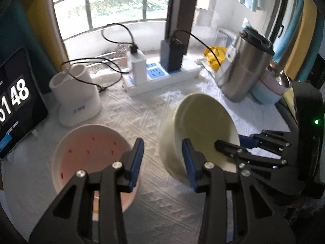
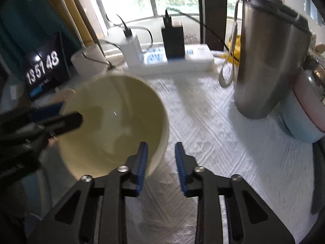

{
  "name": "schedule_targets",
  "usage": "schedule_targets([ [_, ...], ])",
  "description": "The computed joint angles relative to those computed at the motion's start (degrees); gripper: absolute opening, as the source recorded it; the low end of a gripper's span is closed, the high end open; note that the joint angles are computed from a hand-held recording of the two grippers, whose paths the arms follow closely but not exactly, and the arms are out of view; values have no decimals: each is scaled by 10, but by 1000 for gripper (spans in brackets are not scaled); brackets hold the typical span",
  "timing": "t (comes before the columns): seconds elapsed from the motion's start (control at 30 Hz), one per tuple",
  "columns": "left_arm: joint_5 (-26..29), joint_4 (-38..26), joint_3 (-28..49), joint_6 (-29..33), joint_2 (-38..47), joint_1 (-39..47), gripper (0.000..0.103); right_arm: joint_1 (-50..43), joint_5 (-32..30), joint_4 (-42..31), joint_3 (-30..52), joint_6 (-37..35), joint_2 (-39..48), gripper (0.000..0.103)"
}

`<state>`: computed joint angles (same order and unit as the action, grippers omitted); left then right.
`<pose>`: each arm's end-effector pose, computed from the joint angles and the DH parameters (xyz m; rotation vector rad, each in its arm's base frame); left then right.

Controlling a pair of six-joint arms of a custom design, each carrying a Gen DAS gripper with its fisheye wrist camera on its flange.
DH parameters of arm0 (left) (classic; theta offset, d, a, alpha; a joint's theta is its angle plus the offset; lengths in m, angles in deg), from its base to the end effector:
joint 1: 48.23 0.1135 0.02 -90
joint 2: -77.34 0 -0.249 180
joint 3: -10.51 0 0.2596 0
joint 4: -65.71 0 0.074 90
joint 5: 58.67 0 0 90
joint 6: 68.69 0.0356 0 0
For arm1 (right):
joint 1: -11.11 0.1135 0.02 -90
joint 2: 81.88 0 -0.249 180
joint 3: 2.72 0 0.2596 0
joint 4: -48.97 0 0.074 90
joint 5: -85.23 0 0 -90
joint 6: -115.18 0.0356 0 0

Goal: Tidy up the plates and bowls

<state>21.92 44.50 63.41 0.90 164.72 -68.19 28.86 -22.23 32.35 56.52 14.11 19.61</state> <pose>0.2690 -0.0915 0.1251 -0.0740 2.5238 -0.0739 0.2992 0.1070 0.0906 -0.7501 2.4753 0.4381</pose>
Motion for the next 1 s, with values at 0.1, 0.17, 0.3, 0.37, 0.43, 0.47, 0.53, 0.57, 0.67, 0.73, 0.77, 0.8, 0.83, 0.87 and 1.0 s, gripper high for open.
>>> schedule_targets([
  [0.1,-6,8,13,14,31,-8,40,-2,-9,8,-5,0,2,22],
  [0.17,-7,5,26,21,53,-9,39,-2,-18,12,-6,0,2,19],
  [0.3,-18,2,30,23,64,-14,31,-11,-48,23,-10,2,0,16],
  [0.37,-17,1,28,19,60,-12,31,-14,-56,21,-8,6,0,16],
  [0.43,-8,1,24,22,53,-11,31,-15,-59,19,-9,9,-4,15],
  [0.47,-5,0,21,23,48,-12,31,-14,-53,21,-13,9,-10,14],
  [0.53,-11,-5,18,22,40,-22,31,-16,-43,22,-20,7,-26,10],
  [0.57,-13,-6,15,22,33,-26,31,-19,-44,20,-22,8,-36,8],
  [0.67,-17,-10,6,22,1,-37,30,-23,-37,14,-37,3,-80,8],
  [0.73,-37,-19,4,27,-22,-51,31,-17,-14,23,-53,-3,-108,8],
  [0.77,-48,-24,4,28,-32,-57,31,-18,-15,19,-54,-3,-114,8],
  [0.8,-54,-27,3,31,-42,-61,30,-22,-21,13,-55,-3,-119,8],
  [0.83,-59,-29,0,35,-56,-65,29,-23,-24,9,-58,-4,-126,8],
  [0.87,-56,-35,0,37,-68,-68,27,-23,-23,7,-62,-8,-134,8],
  [1.0,-103,-64,18,42,-79,-115,27,-10,-22,5,-81,-7,-166,12],
])
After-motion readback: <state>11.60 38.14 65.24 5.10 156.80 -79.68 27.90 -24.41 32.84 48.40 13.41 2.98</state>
